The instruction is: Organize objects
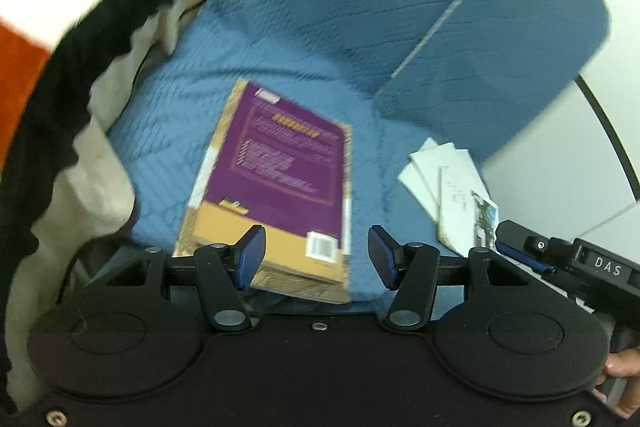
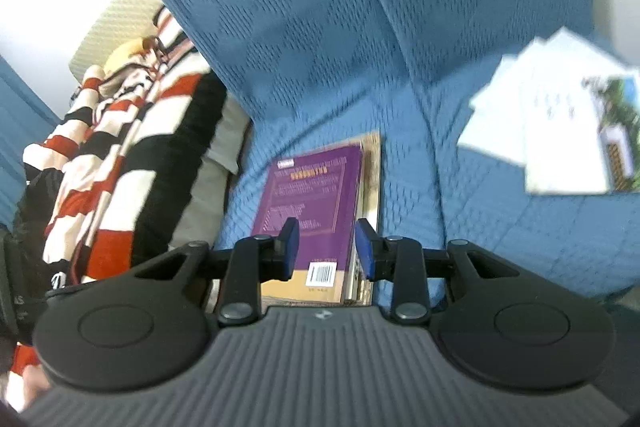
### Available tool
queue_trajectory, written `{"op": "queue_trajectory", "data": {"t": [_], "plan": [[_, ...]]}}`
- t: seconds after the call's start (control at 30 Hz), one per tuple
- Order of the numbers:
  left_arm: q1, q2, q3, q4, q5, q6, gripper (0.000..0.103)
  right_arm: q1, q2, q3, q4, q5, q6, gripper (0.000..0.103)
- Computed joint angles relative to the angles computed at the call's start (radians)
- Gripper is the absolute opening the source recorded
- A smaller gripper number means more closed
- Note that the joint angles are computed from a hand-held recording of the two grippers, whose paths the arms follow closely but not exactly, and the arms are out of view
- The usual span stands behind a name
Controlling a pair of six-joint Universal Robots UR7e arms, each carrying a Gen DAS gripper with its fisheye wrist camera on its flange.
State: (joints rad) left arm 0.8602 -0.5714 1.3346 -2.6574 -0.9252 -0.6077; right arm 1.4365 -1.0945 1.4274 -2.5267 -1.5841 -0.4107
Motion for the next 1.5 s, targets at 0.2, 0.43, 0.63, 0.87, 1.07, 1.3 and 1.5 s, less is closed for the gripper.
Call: {"op": "queue_trajectory", "data": {"t": [0.2,0.43,0.63,0.87,1.07,1.3,1.5], "plan": [[-0.066,0.028,-0.043,-0.008,0.013,0.052,0.054,0.003,-0.093,0.084,-0.077,0.015,-0.051,0.035],[-0.124,0.067,-0.084,-0.027,0.023,0.085,0.055,-0.012,-0.179,0.162,-0.136,0.017,-0.085,0.035],[-0.167,0.105,-0.114,-0.063,0.025,0.132,0.057,-0.032,-0.235,0.211,-0.163,0.008,-0.098,0.035],[-0.198,0.137,-0.142,-0.049,0.009,0.136,0.06,-0.055,-0.293,0.271,-0.207,-0.004,-0.129,0.035],[-0.225,0.153,-0.15,-0.024,0.01,0.135,0.07,-0.087,-0.336,0.318,-0.222,-0.004,-0.124,0.035],[-0.248,0.165,-0.137,-0.039,0.009,0.139,0.087,-0.11,-0.365,0.341,-0.246,-0.035,-0.109,0.035],[-0.249,0.182,-0.153,-0.034,-0.02,0.141,0.101,-0.135,-0.385,0.356,-0.269,-0.056,-0.104,0.068]]}}
